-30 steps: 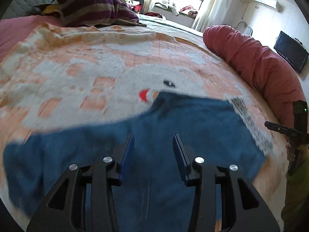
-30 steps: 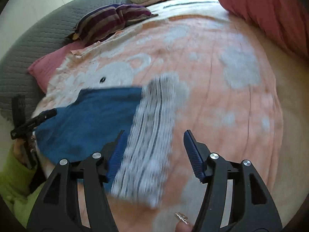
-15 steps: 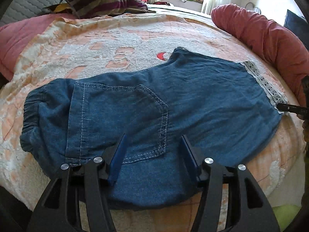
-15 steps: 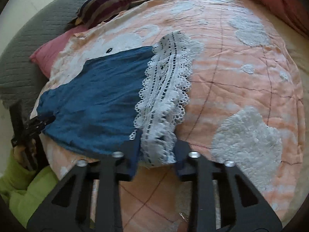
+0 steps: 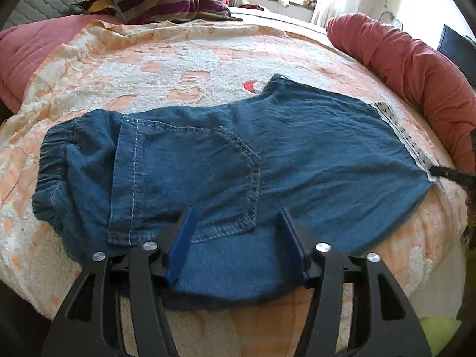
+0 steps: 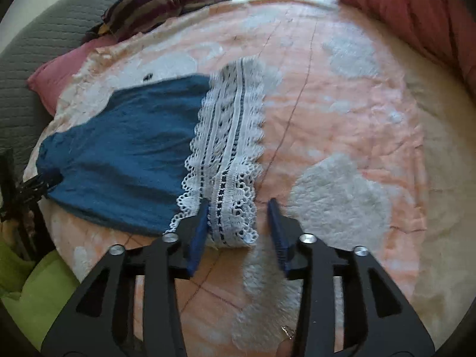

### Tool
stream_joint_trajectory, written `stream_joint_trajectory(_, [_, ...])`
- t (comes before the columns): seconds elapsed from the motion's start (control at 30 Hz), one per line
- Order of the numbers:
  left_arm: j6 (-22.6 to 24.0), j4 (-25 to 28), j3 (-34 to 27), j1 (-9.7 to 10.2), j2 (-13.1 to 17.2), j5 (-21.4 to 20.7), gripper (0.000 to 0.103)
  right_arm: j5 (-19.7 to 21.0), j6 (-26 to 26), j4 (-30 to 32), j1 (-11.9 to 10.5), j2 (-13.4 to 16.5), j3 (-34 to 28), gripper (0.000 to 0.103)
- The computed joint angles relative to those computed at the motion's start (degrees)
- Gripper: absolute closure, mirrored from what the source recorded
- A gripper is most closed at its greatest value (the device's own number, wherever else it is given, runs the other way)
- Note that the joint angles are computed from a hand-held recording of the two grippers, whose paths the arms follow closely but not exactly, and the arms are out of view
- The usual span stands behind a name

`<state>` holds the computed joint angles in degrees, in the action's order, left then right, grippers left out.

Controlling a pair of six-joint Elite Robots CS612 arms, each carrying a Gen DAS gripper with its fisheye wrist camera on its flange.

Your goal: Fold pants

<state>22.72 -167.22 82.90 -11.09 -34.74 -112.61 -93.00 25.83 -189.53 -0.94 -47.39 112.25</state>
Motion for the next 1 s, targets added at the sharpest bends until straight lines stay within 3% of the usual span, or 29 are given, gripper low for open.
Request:
stream_joint_trajectory(0.03, [-0.05, -0.17, 0.45, 0.08, -0.47, -0.95, 0.017, -1.24, -0.42, -1.12, 0.30, -0.36, 0.40, 0.066])
stream_joint_trajectory(0.17, [0.42, -5.27, 2.48, -0.44, -1.84, -0.28, 0.016, -5.35, -2.80, -4.97, 1.98, -0.72, 0.06, 0.059])
stream_joint_trajectory(0.3, [-0.89, -5.81, 1.96, -1.04, -1.78, 0.29, 0.016, -5.28, -7.13, -6.03, 3.62, 0.87, -3.15, 0.054])
stream_joint_trajectory(0.4, [-1.56, -4.83, 0.90, -2.08, -1.52, 0.90, 0.014, -3.52, -11.00, -3.55, 4.92, 3.21, -7.79, 0.052])
stream_joint_trajectory(0.57, [-0.13, -4.15, -0.75, -3.89, -0.53, 3.12, 0.013, -4.20, -16.09, 3.44, 6.85, 6.59, -14.97, 0.049])
stream_joint_trajectory(0.77, [0.00, -0.41, -2.70, -4.72, 1.59, 8.97, 0.013, -2.45, -12.16, 10.48, 5.95, 7.92, -16.41, 0.048])
stream_joint_trajectory(0.8, [-0.22, -0.52, -2.88, -4.38, 1.99, 8.54, 0.009, -1.66, -11.14, 9.32, 5.53, 7.76, -15.55, 0.048])
stream_joint_trajectory(1.0, [-0.50, -2.44, -2.57, -3.26, 2.39, 5.33, 0.009, -2.53, -7.90, 5.64, 4.77, 6.68, -12.03, 0.048])
